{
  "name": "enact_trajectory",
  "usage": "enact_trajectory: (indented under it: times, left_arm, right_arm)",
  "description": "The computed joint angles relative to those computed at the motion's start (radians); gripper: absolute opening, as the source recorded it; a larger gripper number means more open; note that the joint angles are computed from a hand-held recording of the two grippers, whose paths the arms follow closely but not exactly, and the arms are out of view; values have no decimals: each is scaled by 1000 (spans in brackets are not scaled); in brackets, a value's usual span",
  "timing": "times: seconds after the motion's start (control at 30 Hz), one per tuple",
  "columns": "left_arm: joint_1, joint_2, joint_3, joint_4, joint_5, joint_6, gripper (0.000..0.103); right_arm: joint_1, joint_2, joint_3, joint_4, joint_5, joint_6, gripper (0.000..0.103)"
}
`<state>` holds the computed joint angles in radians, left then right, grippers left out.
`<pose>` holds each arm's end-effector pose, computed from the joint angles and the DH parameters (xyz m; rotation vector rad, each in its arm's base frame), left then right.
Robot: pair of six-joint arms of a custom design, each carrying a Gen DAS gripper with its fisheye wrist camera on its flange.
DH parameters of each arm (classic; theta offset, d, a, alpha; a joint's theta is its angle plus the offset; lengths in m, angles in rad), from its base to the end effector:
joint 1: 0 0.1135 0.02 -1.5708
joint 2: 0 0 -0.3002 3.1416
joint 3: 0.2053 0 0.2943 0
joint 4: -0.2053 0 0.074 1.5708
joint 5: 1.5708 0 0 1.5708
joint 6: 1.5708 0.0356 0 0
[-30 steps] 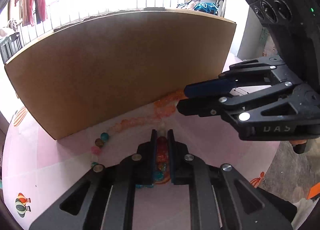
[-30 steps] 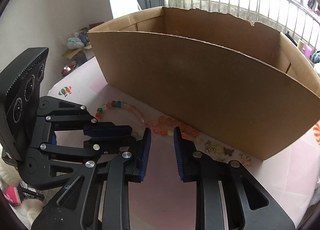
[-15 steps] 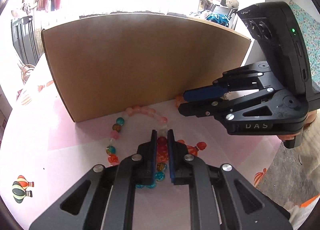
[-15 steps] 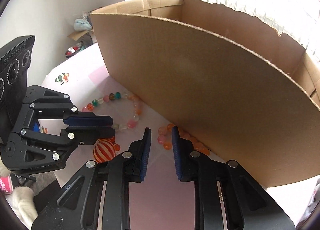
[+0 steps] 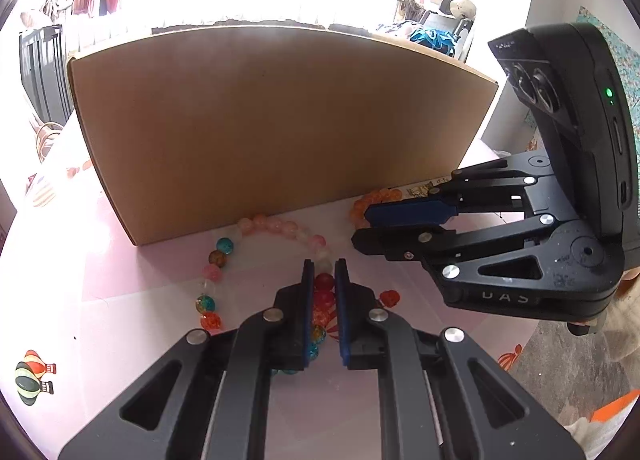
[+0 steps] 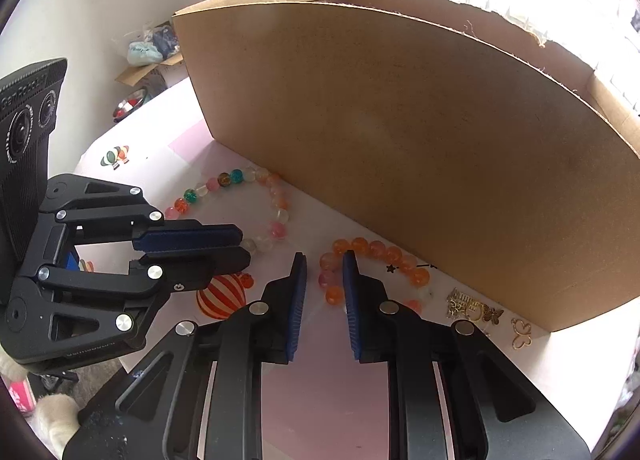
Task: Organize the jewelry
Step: 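Grasp the multicolour bead bracelet with the left gripper while the right grasps the pink bracelet, then lift both bead bracelets and carry them over the cardboard box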
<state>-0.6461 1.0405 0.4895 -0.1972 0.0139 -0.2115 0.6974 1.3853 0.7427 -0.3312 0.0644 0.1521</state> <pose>0.1796 -0.1361 0.1982 0.5162 2.3047 -0.4433 0.2259 0.1863 0.1933 -0.6651 2.4730 0.2495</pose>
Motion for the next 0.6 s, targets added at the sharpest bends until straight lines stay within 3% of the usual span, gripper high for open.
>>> enact_trajectory:
  times: [0.1,0.3,0.47,0.6]
  left_arm:
    - [-4,-7,5,-11,4,-2,10]
    - [-22,-1,19,-34,-13,4,10]
    - [4,-16,20,-33,36,-21,10]
    - [11,-83,50,-77,28,-4,10]
  right_arm:
    - [-52,-42,-10,-43,-23,14,7]
    - [-2,-94,-46,-53,63,69,7]
    - [-80,-209,-80,-126,-47,96,7]
    - [-124,-341,-81,-200,-52,85,7]
